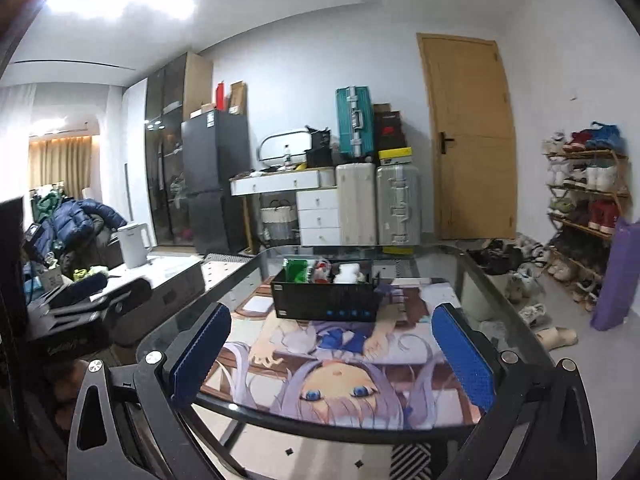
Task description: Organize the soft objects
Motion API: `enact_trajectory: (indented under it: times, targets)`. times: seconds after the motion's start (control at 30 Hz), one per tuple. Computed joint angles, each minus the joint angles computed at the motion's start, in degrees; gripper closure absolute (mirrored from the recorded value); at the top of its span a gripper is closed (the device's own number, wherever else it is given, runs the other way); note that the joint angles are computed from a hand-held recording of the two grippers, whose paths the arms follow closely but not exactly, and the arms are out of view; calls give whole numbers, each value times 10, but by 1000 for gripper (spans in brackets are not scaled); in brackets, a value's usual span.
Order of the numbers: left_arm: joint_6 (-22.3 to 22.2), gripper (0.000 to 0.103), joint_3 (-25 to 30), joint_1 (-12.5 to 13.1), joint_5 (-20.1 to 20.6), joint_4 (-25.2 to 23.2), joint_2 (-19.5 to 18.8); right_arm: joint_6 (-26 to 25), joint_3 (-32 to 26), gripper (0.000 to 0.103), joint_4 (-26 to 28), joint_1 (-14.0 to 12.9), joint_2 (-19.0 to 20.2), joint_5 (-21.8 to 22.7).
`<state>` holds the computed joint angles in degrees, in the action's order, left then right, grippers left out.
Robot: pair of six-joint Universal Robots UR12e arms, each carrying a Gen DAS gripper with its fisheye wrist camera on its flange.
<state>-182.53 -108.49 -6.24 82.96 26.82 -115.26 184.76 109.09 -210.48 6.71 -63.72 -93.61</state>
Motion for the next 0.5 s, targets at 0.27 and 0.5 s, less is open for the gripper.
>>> enact_trajectory:
  times: [0.27, 0.5]
  targets:
    - [27, 0, -36, -13, 14, 44, 9, 29, 29, 1, -3, -3, -9, 21]
    - [7, 0, -43, -12, -1, 29, 14, 20, 29, 1, -3, -3, -9, 39]
